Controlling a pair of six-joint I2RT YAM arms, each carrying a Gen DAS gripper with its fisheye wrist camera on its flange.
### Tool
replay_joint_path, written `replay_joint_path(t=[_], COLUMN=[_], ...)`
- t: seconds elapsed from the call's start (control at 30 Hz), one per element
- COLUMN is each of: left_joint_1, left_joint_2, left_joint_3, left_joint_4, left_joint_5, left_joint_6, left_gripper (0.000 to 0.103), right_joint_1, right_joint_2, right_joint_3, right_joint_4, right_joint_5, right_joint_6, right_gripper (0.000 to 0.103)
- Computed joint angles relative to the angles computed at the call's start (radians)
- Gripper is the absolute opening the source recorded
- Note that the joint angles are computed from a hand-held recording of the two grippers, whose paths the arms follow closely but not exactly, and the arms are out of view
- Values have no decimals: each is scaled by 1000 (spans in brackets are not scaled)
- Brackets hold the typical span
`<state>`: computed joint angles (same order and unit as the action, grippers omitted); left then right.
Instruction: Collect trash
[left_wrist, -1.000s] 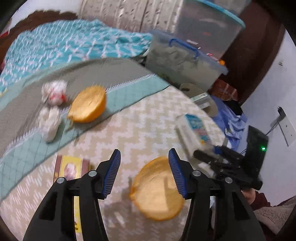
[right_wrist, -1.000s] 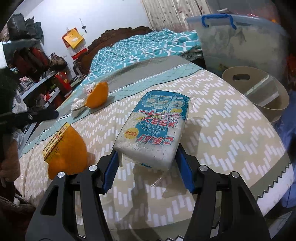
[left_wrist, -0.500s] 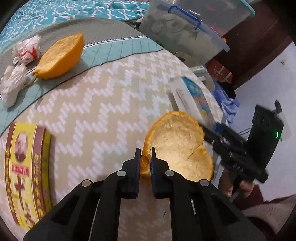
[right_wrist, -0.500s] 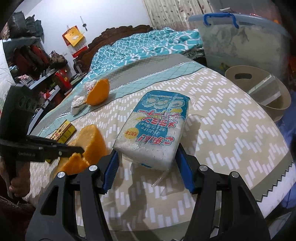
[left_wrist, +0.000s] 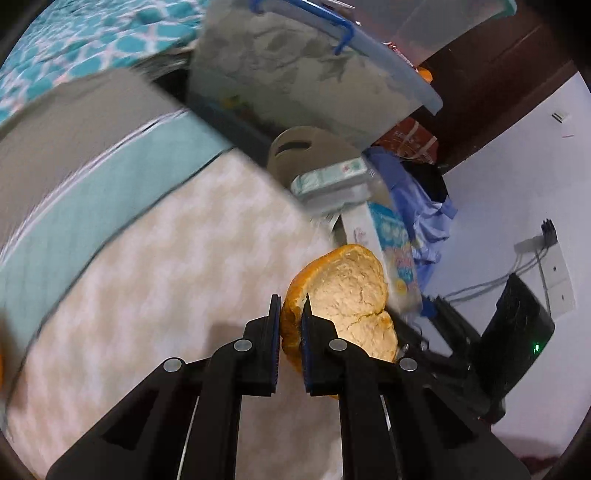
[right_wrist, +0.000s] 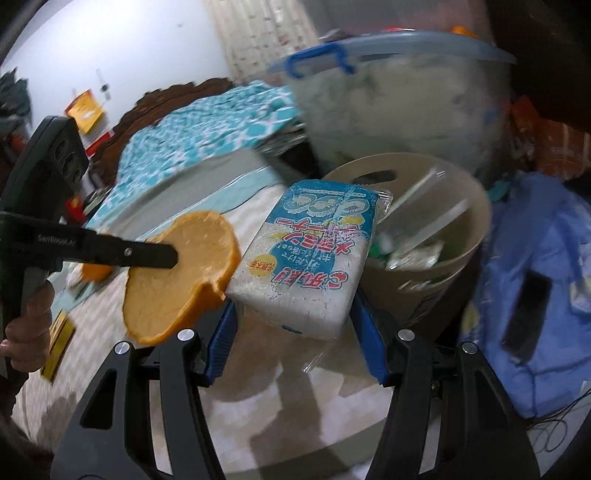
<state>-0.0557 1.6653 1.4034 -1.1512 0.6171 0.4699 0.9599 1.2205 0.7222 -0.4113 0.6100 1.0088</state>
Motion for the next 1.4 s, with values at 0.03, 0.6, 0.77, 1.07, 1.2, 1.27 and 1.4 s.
replay_joint_path(t=[0.03, 0.6, 0.77, 1.07, 1.2, 1.27, 1.4], left_joint_1=[-37, -81, 155, 927, 1083, 1107, 1110], left_joint_2=[23, -68, -267, -193, -107, -74, -93], left_joint_3=[32, -40, -228, -108, -67, -66, -173], left_joint_4=[18, 223, 103, -183, -91, -88, 4], left_joint_5=[-11, -66, -51, 37, 15, -8, -18], left_joint_6=[-37, -164, 143, 763, 739, 750, 783], left_gripper=[9, 57, 57, 69, 84, 84, 88], right_joint_1=[-38, 23, 58, 130, 168, 195, 234], right_joint_2=[-19, -134, -13, 365, 524, 603, 702], right_joint_3=[-11, -109, -44, 266, 440, 543, 691], right_joint_4=[6, 61, 207, 311, 271, 230, 149], right_joint_5=[-20, 162, 65, -145, -207, -223, -242], right_joint_6=[-18, 143, 40, -95, -121, -127, -139], right_gripper=[61, 86, 74, 53, 53, 55, 60])
